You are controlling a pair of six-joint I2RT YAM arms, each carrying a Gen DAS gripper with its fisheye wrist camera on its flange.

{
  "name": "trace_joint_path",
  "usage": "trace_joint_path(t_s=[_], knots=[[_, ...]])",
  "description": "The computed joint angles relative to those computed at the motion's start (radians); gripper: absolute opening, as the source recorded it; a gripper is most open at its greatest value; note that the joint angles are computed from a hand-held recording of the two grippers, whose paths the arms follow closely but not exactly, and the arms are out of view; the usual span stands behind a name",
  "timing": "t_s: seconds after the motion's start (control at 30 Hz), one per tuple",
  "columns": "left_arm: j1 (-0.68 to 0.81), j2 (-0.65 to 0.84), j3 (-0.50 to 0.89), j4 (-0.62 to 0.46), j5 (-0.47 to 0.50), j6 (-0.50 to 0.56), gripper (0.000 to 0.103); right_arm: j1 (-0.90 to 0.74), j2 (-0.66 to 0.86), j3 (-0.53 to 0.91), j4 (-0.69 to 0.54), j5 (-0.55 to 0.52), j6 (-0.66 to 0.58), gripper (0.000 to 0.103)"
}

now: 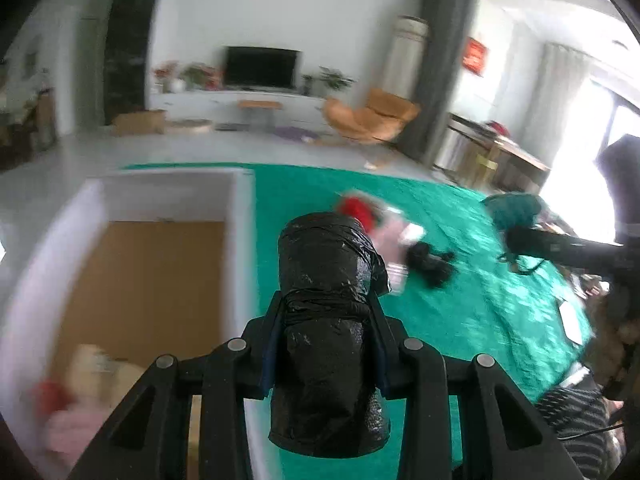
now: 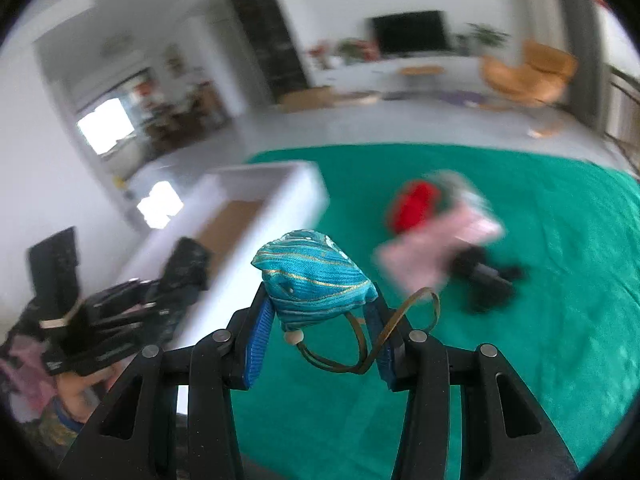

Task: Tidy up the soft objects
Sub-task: 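Lift the blue pouch with the right tool while the left tool carries the black bundle toward the box, then lower both tools into the white box and open them, releasing bundle and pouch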

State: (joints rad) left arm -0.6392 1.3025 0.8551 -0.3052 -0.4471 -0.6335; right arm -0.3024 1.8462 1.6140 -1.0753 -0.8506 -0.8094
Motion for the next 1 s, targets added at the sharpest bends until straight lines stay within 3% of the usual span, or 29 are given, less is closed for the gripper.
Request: trace_joint_path(t_s=[0.1, 0.27, 0.3, 0.33, 0.37, 0.4, 0.47, 0.63, 0.73, 0.83, 0.93, 1.0], knots=[[0.108, -0.155, -0.073, -0.125, -0.022, 0.0, 0.037, 0.154, -0.088, -0.049, -0.007, -0.035, 0.055, 0.047], [0.348, -0.318, -0.212, -0.251, 0.023, 0.0, 0.04, 0.448, -0.197, -0.195, 0.144, 0.013, 0.219, 0.051], [0.396, -0.314, -0.234, -0.265, 0.027, 0.003, 0.05, 0.518, -0.202, -0.233, 0.203, 0.055, 0.275, 0.055], [0.461, -0.312, -0.264, -0.27, 0.042, 0.011, 0.058, 0.557, -0.201, -0.254, 0.236, 0.093, 0.308, 0.07], [0.498, -0.32, -0.287, -0.269, 0.05, 0.007, 0.079, 0.597, -0.194, -0.274, 0.265, 0.141, 0.346, 0.075], [0.515, -0.336, -0.313, -0.265, 0.048, -0.009, 0.091, 0.627, -0.186, -0.295, 0.287, 0.178, 0.372, 0.075], [0.543, -0.378, -0.357, -0.253, 0.052, -0.042, 0.092, 0.644, -0.17, -0.322, 0.292, 0.211, 0.363, 0.074], [0.484, -0.419, -0.387, -0.22, -0.004, -0.124, 0.093, 0.506, -0.155, -0.386, 0.375, 0.212, 0.307, 0.074], [0.417, -0.384, -0.358, -0.168, -0.023, -0.151, 0.093, 0.381, -0.122, -0.42, 0.489, 0.235, 0.302, 0.074], [0.303, -0.289, -0.282, -0.105, -0.066, -0.153, 0.093, 0.249, -0.039, -0.43, 0.627, 0.295, 0.294, 0.074], [0.148, -0.138, -0.18, -0.008, -0.089, -0.146, 0.093, 0.111, 0.104, -0.425, 0.797, 0.447, 0.293, 0.074], [0.055, -0.018, -0.101, 0.065, -0.062, -0.13, 0.096, 0.021, 0.212, -0.351, 0.804, 0.491, 0.289, 0.074]])
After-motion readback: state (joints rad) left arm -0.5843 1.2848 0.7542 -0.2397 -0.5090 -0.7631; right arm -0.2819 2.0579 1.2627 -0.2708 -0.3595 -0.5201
